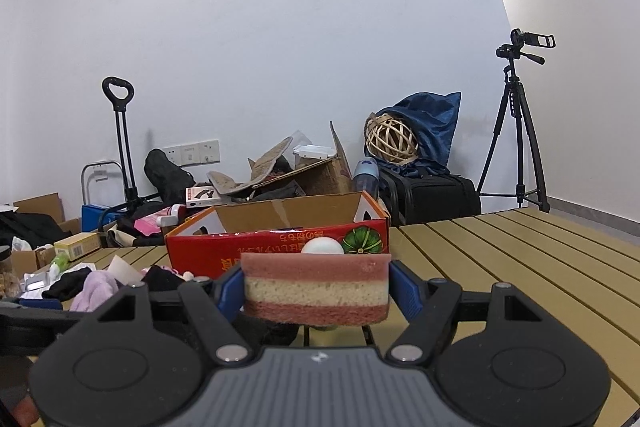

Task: Collect trash
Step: 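Grasp the lilac fuzzy cloth with the left gripper while the right holds the sponge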

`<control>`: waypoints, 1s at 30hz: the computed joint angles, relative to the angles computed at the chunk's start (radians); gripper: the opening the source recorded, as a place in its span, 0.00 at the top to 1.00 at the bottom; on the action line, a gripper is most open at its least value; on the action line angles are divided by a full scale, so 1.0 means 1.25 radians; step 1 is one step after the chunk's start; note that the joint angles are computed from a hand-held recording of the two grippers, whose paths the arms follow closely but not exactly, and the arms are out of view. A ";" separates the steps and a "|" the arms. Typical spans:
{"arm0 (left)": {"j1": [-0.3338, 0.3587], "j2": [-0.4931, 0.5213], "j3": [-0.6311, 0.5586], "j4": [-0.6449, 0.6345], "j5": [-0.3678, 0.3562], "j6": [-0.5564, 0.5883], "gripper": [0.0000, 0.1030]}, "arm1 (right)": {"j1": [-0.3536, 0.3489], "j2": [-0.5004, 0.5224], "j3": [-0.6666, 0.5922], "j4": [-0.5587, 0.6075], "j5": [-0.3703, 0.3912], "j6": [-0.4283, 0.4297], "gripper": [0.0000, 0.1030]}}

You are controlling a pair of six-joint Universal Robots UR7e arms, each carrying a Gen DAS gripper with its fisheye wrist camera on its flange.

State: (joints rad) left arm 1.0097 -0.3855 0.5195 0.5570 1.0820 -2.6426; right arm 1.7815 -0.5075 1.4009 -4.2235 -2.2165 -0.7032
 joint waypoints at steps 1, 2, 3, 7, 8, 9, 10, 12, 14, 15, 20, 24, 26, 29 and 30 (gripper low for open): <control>0.001 -0.001 0.001 -0.001 0.005 -0.002 0.04 | 0.000 0.000 0.000 0.000 0.000 0.000 0.30; 0.002 -0.003 0.002 -0.001 0.008 -0.001 0.06 | 0.000 0.000 0.000 0.000 0.000 0.000 0.29; 0.003 -0.005 0.005 0.000 0.012 -0.002 0.10 | 0.000 -0.001 0.001 -0.001 0.000 0.000 0.29; 0.005 -0.004 -0.002 0.018 0.027 -0.014 0.22 | -0.001 -0.002 0.004 -0.001 0.002 0.002 0.29; 0.004 -0.011 0.012 0.006 0.028 -0.012 0.23 | 0.000 -0.003 0.007 -0.001 0.002 0.003 0.29; 0.004 -0.020 0.029 -0.008 0.029 -0.005 0.27 | 0.000 -0.005 0.011 -0.001 0.004 0.004 0.29; 0.004 -0.027 0.042 -0.018 0.029 0.000 0.31 | -0.001 -0.006 0.013 0.000 0.004 0.005 0.29; 0.004 -0.044 0.071 -0.039 0.033 0.012 0.38 | 0.000 -0.007 0.015 0.001 0.005 0.003 0.29; 0.004 -0.054 0.087 -0.047 0.038 0.024 0.45 | 0.000 -0.007 0.016 0.002 0.007 0.002 0.29; 0.004 -0.058 0.094 -0.051 0.038 0.029 0.49 | 0.001 -0.008 0.017 0.002 0.008 0.003 0.29; 0.007 -0.082 0.124 -0.066 0.046 0.041 0.59 | 0.002 -0.006 0.016 0.004 0.014 0.006 0.29; 0.009 -0.115 0.166 -0.095 0.065 0.036 0.60 | 0.000 -0.008 0.023 0.004 0.021 0.004 0.29; 0.009 -0.129 0.185 -0.110 0.070 0.037 0.60 | -0.001 -0.011 0.029 0.003 0.025 0.002 0.29; 0.009 -0.142 0.195 -0.109 0.084 0.030 0.60 | 0.001 -0.012 0.036 0.000 0.029 -0.002 0.29; 0.008 -0.145 0.197 -0.107 0.086 0.029 0.60 | 0.001 -0.013 0.038 0.000 0.031 -0.003 0.29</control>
